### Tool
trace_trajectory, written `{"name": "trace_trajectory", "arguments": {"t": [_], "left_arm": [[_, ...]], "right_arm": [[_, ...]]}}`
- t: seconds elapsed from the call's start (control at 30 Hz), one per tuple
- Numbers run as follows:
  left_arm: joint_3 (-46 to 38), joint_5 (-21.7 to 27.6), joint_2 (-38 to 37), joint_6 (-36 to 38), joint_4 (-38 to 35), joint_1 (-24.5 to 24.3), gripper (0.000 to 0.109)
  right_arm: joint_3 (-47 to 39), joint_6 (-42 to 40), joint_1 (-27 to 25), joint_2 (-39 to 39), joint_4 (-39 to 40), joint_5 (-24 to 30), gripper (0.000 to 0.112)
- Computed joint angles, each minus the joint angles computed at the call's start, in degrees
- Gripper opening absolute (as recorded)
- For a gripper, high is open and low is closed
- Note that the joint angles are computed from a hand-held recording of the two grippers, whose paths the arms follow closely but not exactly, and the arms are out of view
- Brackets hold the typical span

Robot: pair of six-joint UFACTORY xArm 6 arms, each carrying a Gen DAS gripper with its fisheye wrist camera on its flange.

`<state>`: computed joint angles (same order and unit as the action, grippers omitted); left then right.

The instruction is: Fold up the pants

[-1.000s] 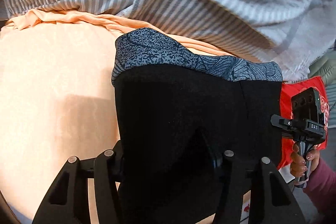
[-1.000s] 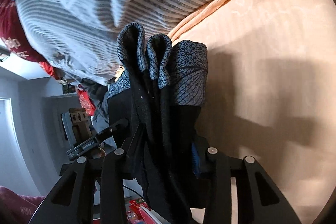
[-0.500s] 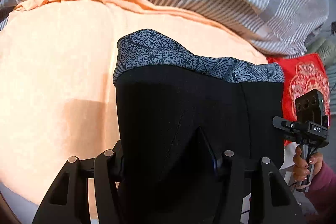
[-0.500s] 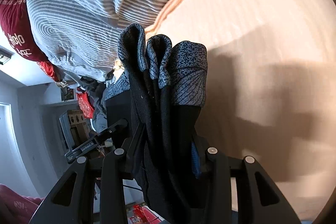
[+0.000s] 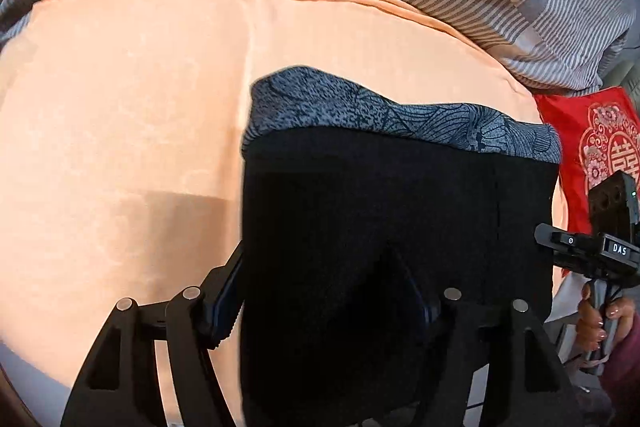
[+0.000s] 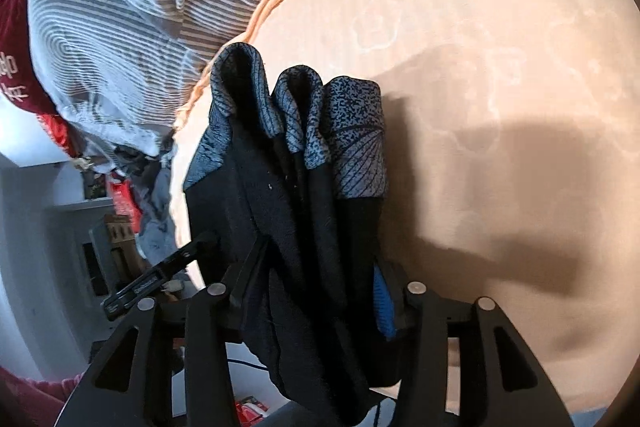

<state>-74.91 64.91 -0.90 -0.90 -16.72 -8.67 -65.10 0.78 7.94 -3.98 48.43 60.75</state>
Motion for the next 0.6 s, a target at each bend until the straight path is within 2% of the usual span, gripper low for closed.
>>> {"name": "trace_trajectory", "arguments": {"t": [0.2, 0.43, 0.6], "left_arm": [[-1.38, 1.68, -2.02, -2.81, 6.69, -0.63, 0.069], [-1.14, 3.68, -4.29, -5.24, 10.84, -2.47, 0.069], [1.21, 4.59, -7.09, -7.7, 12.22, -4.68, 0.069]], "right_arm": [[-1.68, 7.73, 1.49, -2.08, -11.12, 0.85, 0.053], [-0.88, 15.09, 2.81, -6.44, -18.1, 0.53, 0.053], [-0.2, 18.87, 7.61, -10.08, -25.95, -1.04, 0.053]]}}
